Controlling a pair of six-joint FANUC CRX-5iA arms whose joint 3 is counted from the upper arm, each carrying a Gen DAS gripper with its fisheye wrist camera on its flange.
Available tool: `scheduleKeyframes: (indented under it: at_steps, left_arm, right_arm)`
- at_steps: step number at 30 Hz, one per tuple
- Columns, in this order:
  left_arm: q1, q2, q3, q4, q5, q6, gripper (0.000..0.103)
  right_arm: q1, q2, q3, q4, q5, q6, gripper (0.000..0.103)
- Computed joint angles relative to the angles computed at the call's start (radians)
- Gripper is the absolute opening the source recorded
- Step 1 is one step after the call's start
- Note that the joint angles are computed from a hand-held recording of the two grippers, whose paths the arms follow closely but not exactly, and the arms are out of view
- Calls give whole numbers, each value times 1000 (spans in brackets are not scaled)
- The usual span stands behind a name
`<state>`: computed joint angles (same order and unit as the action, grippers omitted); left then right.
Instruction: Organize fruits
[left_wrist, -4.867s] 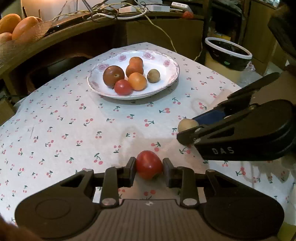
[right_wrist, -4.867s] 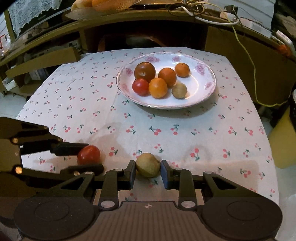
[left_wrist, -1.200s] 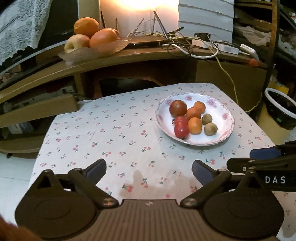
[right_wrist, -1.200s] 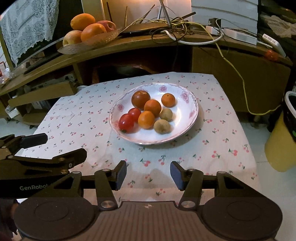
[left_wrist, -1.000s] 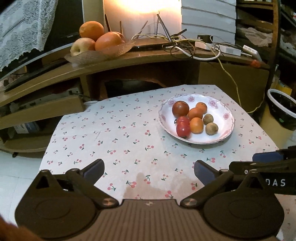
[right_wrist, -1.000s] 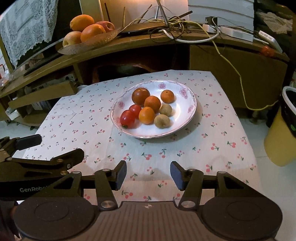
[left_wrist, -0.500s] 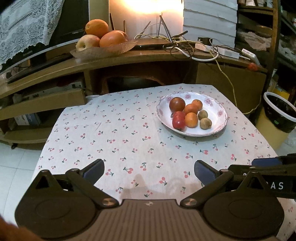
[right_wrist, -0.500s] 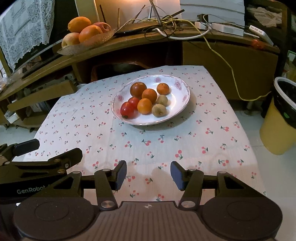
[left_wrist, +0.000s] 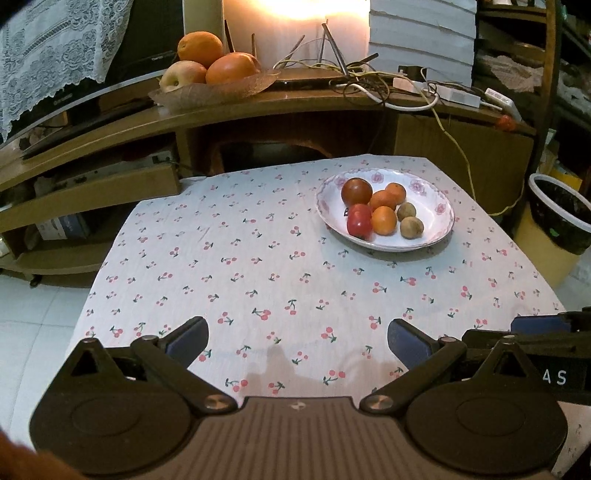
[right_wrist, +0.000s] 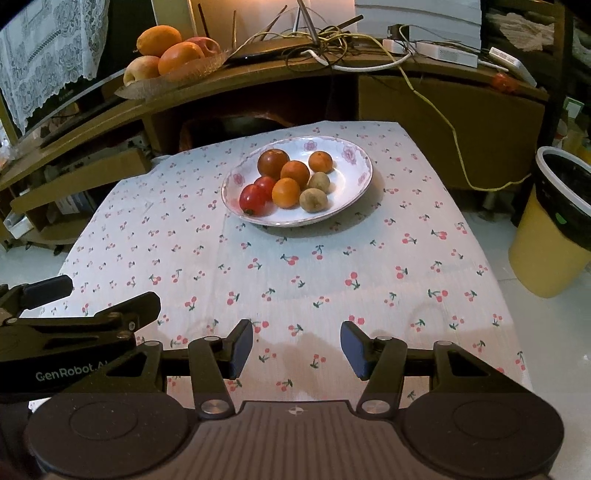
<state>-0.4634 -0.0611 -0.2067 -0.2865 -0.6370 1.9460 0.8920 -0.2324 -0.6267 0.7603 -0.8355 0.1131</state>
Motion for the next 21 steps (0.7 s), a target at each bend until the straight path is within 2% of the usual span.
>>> scheduleKeyframes:
  at_steps: [21]
  left_arm:
    - [-27, -45, -17, -59, -37, 83, 103]
  right_arm:
    - [60, -11, -8, -5, -58, -19, 56]
